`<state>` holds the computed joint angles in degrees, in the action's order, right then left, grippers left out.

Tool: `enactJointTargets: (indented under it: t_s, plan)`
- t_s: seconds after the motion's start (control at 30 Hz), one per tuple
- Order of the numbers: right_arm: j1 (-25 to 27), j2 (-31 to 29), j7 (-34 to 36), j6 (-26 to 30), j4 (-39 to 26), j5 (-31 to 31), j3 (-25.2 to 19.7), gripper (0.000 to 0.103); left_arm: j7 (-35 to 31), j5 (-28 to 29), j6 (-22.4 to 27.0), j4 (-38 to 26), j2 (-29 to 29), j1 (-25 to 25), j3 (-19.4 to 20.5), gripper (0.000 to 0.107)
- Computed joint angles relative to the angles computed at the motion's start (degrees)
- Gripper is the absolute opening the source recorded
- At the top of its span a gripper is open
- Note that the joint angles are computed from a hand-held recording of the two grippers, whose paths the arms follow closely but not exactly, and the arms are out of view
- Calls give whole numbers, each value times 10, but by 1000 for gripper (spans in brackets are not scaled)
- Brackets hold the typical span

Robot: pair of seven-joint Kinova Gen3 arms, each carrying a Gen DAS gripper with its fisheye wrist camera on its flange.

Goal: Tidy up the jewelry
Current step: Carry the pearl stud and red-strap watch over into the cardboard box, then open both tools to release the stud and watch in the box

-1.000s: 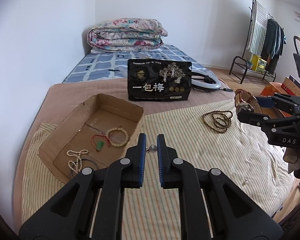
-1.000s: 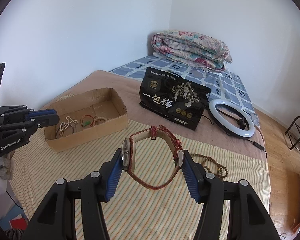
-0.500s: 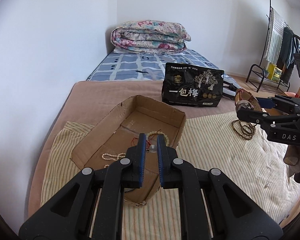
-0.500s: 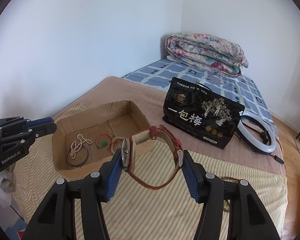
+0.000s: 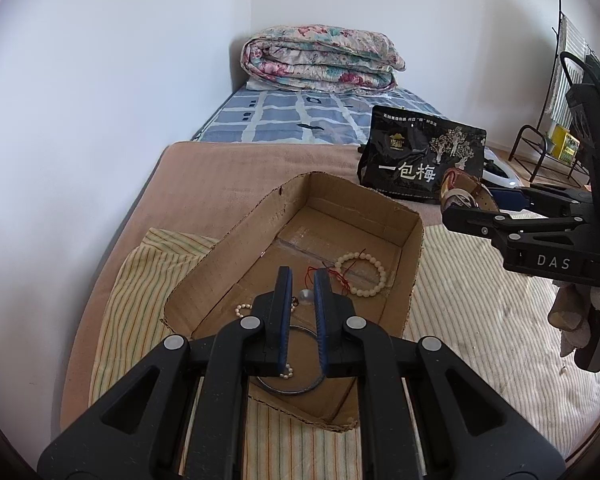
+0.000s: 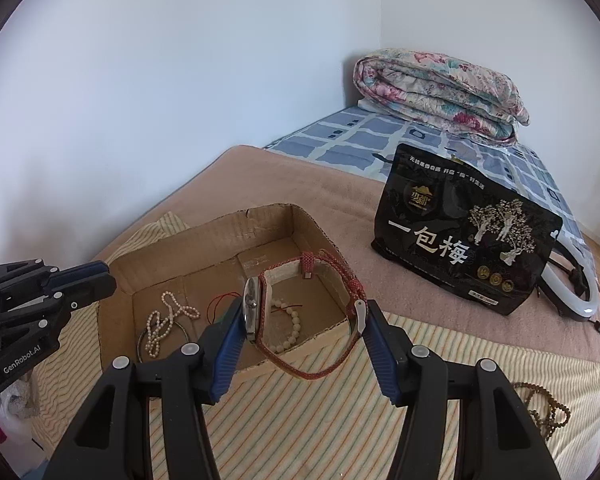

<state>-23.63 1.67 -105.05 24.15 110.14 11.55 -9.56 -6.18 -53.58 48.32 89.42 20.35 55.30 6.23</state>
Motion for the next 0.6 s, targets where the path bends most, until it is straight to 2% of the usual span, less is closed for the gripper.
enactJointTargets:
  t_s: [0.3,0.6]
  plan:
    - [-12,55,3,-19,-18,-8,10,59,-7,11,-25,8,13,-15,-8,9]
    - [-13,77,31,-26,-26,-39,15,59,-22,26,-35,3,21,-15,-19,9]
